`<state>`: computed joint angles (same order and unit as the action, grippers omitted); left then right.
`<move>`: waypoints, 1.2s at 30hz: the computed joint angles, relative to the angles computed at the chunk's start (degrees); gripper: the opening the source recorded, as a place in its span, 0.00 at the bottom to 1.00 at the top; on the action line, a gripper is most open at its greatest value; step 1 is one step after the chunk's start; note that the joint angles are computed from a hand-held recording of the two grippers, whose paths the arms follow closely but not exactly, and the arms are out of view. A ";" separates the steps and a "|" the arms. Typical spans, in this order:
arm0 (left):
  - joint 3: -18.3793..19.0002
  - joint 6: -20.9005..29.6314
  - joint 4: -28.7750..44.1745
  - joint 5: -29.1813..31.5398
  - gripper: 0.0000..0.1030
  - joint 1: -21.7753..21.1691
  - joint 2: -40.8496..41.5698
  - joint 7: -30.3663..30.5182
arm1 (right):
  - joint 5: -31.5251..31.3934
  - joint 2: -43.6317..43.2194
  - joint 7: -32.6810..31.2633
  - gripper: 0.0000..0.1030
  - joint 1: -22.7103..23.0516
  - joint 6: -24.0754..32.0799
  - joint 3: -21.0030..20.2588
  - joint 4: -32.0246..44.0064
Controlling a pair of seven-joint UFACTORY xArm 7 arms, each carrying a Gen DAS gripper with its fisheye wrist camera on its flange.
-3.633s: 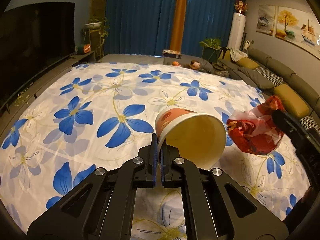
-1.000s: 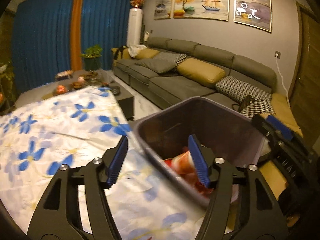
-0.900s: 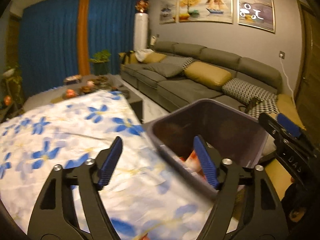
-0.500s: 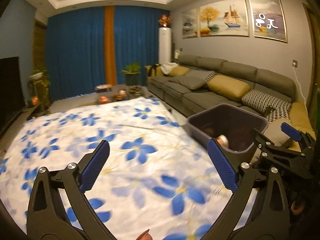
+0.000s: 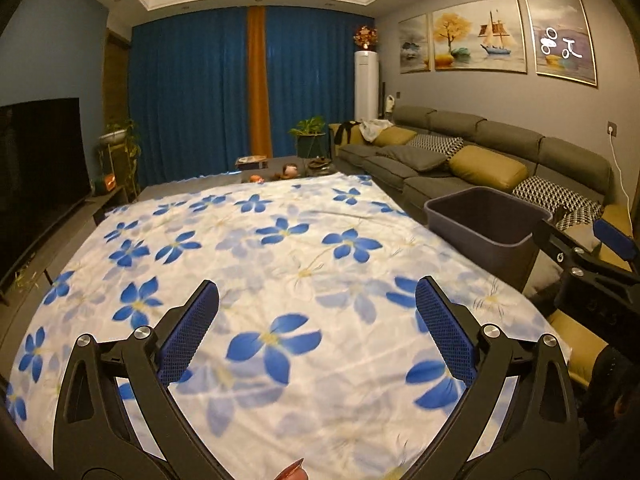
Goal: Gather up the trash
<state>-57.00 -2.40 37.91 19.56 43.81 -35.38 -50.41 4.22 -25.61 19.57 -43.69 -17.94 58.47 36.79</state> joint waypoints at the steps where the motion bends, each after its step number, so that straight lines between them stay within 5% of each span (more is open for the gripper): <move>1: 1.52 -0.01 -1.27 -0.22 0.94 -1.63 -0.87 0.10 | 0.09 -0.67 0.21 0.95 1.80 0.20 -1.20 -0.69; 10: 8.37 -0.80 -7.29 -1.87 0.94 -8.66 -5.88 1.01 | -0.32 -6.80 2.15 0.95 11.47 1.41 -7.89 -5.56; 36: 11.13 -1.04 -9.11 -4.36 0.94 -12.54 -6.72 1.61 | -3.78 -9.58 6.85 0.95 13.11 1.83 -9.85 -6.52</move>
<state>-45.87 -3.44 28.80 15.20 31.28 -42.10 -48.81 0.44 -35.19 26.42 -30.58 -16.11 48.62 30.28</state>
